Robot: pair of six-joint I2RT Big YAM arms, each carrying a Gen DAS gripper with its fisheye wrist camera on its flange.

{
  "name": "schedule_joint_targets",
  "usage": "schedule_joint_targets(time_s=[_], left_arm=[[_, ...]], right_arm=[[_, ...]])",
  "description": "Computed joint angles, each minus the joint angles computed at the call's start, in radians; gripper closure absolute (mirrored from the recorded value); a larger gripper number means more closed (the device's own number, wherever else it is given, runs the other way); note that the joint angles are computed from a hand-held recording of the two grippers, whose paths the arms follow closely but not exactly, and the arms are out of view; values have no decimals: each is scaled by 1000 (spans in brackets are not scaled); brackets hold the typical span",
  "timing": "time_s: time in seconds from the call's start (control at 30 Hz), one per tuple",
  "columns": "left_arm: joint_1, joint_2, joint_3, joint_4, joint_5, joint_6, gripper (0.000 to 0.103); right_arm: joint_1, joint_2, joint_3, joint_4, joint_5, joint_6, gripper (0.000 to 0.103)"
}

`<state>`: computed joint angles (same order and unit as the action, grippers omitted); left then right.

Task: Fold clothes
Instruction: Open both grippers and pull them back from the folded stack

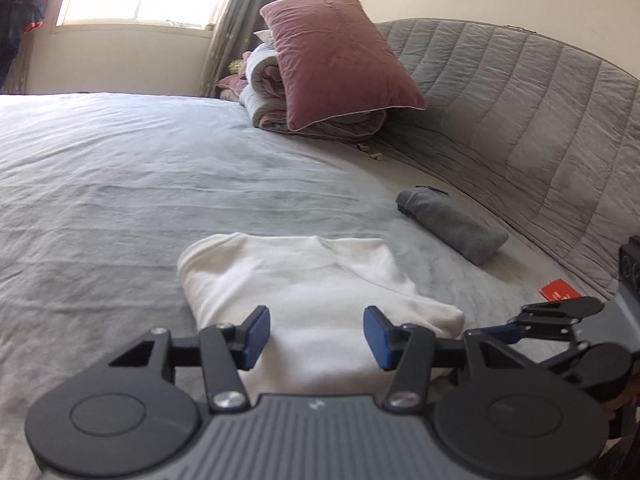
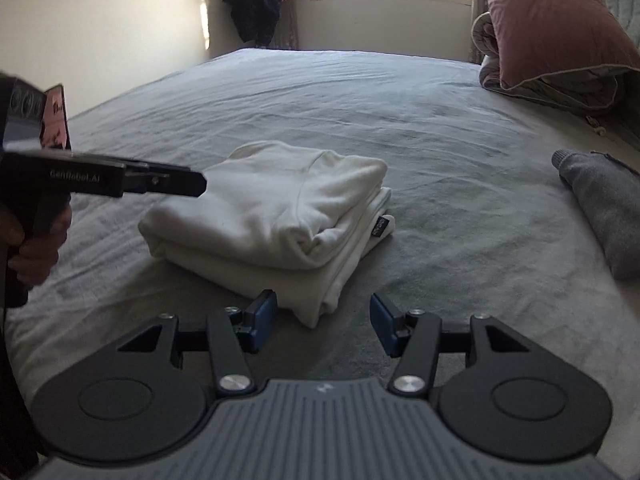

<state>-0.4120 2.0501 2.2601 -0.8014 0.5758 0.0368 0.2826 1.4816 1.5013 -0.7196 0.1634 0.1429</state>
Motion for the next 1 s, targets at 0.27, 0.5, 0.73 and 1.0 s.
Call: schedule_joint_targets(time_s=[0.27,0.5,0.73,1.0], left_arm=[[-26,30,39,-69,15,49,53],[-31,33,39,-93,29,82,53],[-30,25,24,-96,42,113,53],[-23,13,13,-104,60,158,52]], right_arm=[[24,47,24,16,188,-129,48],[4,43,30,-15,167,-154,48],[4,47,48,-63,179,-165,48],[3,26,37,-87,279,-123,48]])
